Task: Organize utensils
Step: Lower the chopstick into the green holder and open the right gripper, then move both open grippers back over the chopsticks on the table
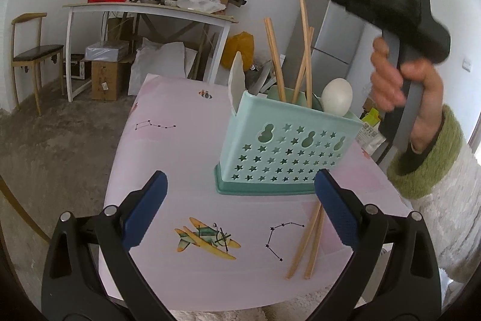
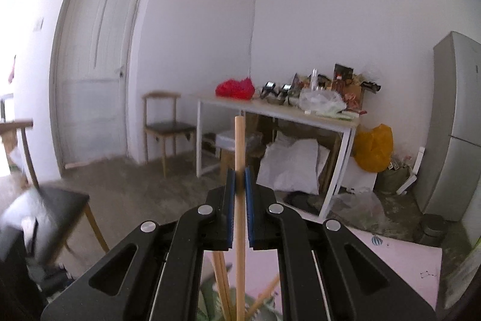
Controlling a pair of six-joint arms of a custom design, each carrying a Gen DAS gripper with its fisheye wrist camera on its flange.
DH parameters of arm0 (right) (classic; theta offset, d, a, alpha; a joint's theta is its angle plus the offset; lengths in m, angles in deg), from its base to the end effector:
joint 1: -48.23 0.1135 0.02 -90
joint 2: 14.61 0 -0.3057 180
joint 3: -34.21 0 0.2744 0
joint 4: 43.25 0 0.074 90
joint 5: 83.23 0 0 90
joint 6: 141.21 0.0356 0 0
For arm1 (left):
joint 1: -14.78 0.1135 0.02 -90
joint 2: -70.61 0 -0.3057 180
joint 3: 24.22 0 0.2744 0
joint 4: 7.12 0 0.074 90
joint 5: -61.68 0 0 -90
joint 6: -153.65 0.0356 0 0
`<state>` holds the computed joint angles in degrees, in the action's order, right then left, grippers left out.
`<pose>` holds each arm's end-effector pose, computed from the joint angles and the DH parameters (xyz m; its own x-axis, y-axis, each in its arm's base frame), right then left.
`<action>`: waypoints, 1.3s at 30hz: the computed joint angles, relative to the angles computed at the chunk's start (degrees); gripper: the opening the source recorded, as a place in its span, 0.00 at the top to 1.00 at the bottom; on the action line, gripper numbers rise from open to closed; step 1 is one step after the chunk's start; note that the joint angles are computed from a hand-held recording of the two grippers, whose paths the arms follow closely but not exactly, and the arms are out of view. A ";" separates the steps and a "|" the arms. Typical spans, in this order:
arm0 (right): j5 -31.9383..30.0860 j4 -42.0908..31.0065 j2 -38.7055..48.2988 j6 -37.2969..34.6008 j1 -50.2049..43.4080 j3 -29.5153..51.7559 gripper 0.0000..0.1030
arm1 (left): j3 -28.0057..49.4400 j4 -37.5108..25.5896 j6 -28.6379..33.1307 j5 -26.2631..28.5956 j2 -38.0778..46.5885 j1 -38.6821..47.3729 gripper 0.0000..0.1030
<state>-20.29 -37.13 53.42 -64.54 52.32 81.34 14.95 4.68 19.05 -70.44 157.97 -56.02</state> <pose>0.2624 0.0350 0.2721 -0.1318 -0.2153 -0.9676 -0.5474 0.8296 -0.1100 0.1112 -0.2468 0.1548 -0.5061 -0.1304 -0.8526 0.2353 0.9301 -0.2819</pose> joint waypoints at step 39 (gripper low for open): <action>-1.83 -15.31 19.13 9.78 -23.67 -14.63 0.62 | 8.75 -12.12 -0.24 6.71 10.55 0.14 0.40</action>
<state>-22.12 -52.44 72.55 -54.76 28.65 66.71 23.70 -7.43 18.81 -63.74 168.53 -55.88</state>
